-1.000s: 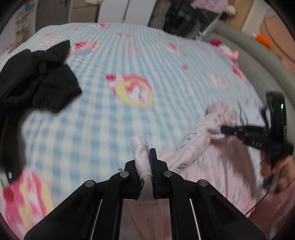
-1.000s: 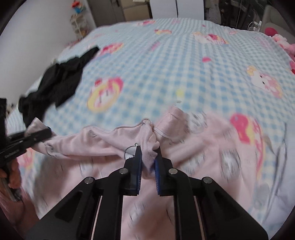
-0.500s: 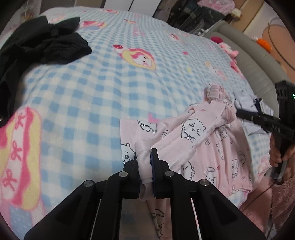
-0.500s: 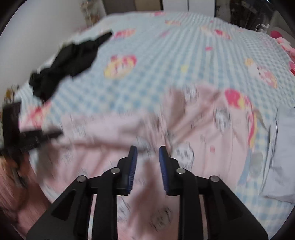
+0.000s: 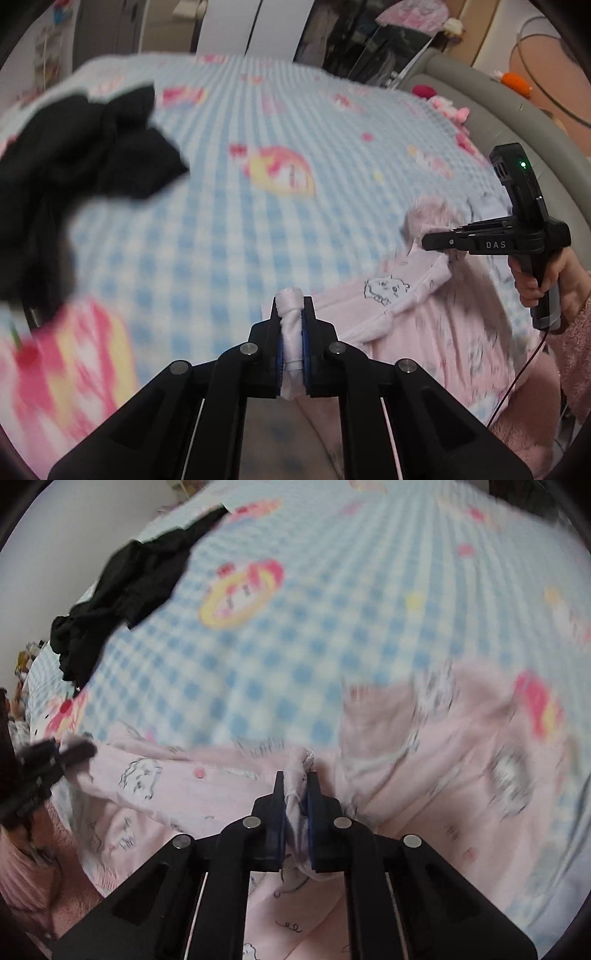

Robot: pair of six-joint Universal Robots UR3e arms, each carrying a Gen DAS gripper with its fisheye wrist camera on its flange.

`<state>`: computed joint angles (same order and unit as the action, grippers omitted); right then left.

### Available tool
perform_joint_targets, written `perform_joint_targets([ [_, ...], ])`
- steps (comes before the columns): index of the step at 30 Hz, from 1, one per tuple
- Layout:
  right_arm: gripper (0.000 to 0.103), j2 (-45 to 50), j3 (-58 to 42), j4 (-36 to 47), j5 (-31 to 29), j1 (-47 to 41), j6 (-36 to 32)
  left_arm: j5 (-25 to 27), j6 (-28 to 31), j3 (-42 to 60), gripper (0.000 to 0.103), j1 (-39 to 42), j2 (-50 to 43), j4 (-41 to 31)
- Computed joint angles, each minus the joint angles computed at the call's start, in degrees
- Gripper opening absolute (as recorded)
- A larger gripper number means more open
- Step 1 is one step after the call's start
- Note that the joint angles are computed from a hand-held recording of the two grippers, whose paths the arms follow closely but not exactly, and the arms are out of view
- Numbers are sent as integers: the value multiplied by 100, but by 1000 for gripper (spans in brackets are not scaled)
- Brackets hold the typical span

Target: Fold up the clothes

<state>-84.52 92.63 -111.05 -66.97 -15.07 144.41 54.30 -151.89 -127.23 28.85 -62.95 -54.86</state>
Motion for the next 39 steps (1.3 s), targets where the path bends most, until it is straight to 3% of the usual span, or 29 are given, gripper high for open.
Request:
perform_joint_targets([
  [3,7,208,-620,-344,182,161,263,57,-404,1131,7,-219,-1061,507],
  [9,7,1904,-2565,-1375,261,691,1373,400,-1305,3284,7,-602,-3383,1287],
  [13,7,3064,-3539,-1632,-84,1029,1673,723,-1393,4046,7,-835,-4477,1349],
  [17,7,3655,-3739,-1776,-337,1149,1716,1143,-1498,4456,10,-1027,-5266,1334],
  [21,8,4108,-3818,-1886,-601,1226,1919,1030,-1530,4620,12,-969,-5779,1118],
  [24,13,4238,-3810,-1980,-578,1194,2186,925,-1553,4611,13,-913,-5654,984],
  [26,19,3993,-3563,-2100,-364,1093,2329,845,-1607,4472,22,-846,-5423,1000],
  [28,21,3635,-3240,-2256,-244,1034,2423,908,-1628,4105,46,-790,-5058,1270],
  [29,22,3442,-3085,-2313,-214,1013,2458,953,-1631,3922,48,-767,-4866,1396],
  [33,22,2566,-2318,-2373,-398,1125,2223,1109,-1368,3833,49,-745,-4431,986],
  [39,22,855,-432,-2306,-126,898,2084,379,-822,2238,48,-329,-2826,439],
])
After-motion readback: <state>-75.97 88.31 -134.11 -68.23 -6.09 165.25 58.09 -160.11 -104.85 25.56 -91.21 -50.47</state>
